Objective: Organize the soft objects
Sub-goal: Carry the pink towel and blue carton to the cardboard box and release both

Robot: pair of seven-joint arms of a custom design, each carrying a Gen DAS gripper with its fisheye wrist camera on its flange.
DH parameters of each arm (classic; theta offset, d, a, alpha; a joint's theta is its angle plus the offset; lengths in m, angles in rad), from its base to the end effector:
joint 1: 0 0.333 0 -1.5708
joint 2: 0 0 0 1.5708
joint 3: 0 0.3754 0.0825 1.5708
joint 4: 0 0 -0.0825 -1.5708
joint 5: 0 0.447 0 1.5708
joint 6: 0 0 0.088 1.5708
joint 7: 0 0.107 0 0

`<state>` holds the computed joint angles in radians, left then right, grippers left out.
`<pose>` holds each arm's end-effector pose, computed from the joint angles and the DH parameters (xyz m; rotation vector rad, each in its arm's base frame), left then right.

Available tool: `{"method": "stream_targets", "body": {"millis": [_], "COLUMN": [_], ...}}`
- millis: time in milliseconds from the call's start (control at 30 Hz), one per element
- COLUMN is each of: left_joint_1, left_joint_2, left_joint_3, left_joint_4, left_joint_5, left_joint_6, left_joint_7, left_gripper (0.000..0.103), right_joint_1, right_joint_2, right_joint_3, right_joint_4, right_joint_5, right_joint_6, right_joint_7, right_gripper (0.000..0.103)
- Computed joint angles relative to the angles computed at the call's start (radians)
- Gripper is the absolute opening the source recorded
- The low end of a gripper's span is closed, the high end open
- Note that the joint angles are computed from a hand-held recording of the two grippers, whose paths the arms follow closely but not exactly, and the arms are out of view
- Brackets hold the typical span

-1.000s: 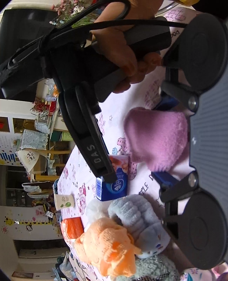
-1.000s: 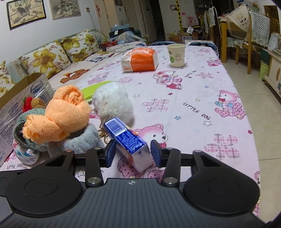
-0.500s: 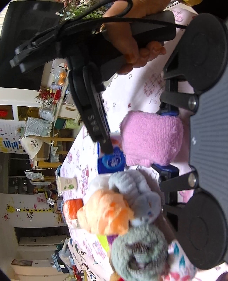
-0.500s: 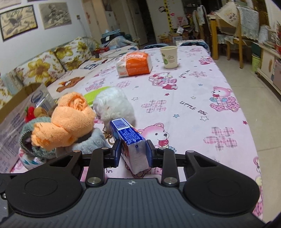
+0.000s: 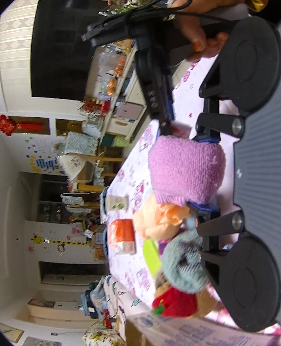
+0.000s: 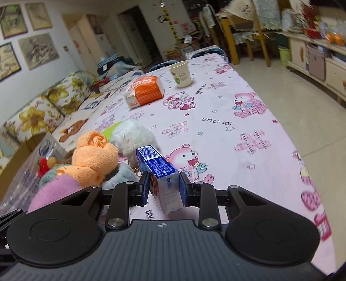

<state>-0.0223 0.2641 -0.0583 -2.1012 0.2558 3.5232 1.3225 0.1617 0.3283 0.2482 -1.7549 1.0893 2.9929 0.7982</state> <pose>0.6758 -0.0823 0.4484 -1.4548 1.6400 -1.1263 0.7185 0.2195 0.4865 -1.5941 1.4223 -0.2835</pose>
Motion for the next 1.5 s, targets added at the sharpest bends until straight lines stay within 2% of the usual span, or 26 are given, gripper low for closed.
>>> {"method": "stream_targets", "body": {"millis": [200,433,567,700,833,900,967,1167,1333,1500], "left_joint_1": [-0.001,0.031,0.038,0.023,-0.041,-0.095,-0.120,-0.099,-0.050,0.002], "left_joint_2": [-0.027,-0.060,-0.079,-0.091,-0.090,-0.076,-0.062,-0.028,-0.009,0.009], "left_joint_3": [0.026,0.028,0.035,0.050,0.085,0.111,0.119,0.111,0.078,0.029], "left_joint_4": [-0.026,-0.063,-0.082,-0.095,-0.090,-0.068,-0.034,0.063,0.128,0.183], "left_joint_5": [-0.062,-0.108,-0.166,-0.287,-0.555,-0.766,-0.938,-1.308,-1.512,-1.647], "left_joint_6": [0.053,0.120,0.143,0.159,0.173,0.200,0.212,0.206,0.197,0.199], "left_joint_7": [0.015,0.006,0.007,0.061,0.241,0.412,0.540,0.736,0.859,0.976], "left_gripper": [0.048,0.048,0.048,0.048,0.049,0.049,0.049,0.049,0.049,0.049], "right_joint_1": [-0.007,0.022,0.055,0.080,0.107,0.117,0.126,0.163,0.172,0.183], "right_joint_2": [-0.024,-0.046,-0.038,-0.009,0.047,0.085,0.121,0.271,0.326,0.374], "right_joint_3": [0.028,0.039,0.027,0.011,0.004,0.009,0.017,0.031,0.050,0.056], "right_joint_4": [0.000,0.027,0.066,0.115,0.190,0.239,0.285,0.478,0.538,0.592], "right_joint_5": [0.112,0.265,0.324,0.336,0.257,0.211,0.166,-0.024,-0.135,-0.228], "right_joint_6": [0.038,0.057,0.021,-0.070,-0.154,-0.190,-0.213,-0.275,-0.284,-0.284], "right_joint_7": [-0.053,-0.207,-0.274,-0.276,-0.190,-0.139,-0.095,0.079,0.143,0.193], "right_gripper": [0.035,0.035,0.035,0.035,0.035,0.035,0.035,0.035,0.036,0.036]}}
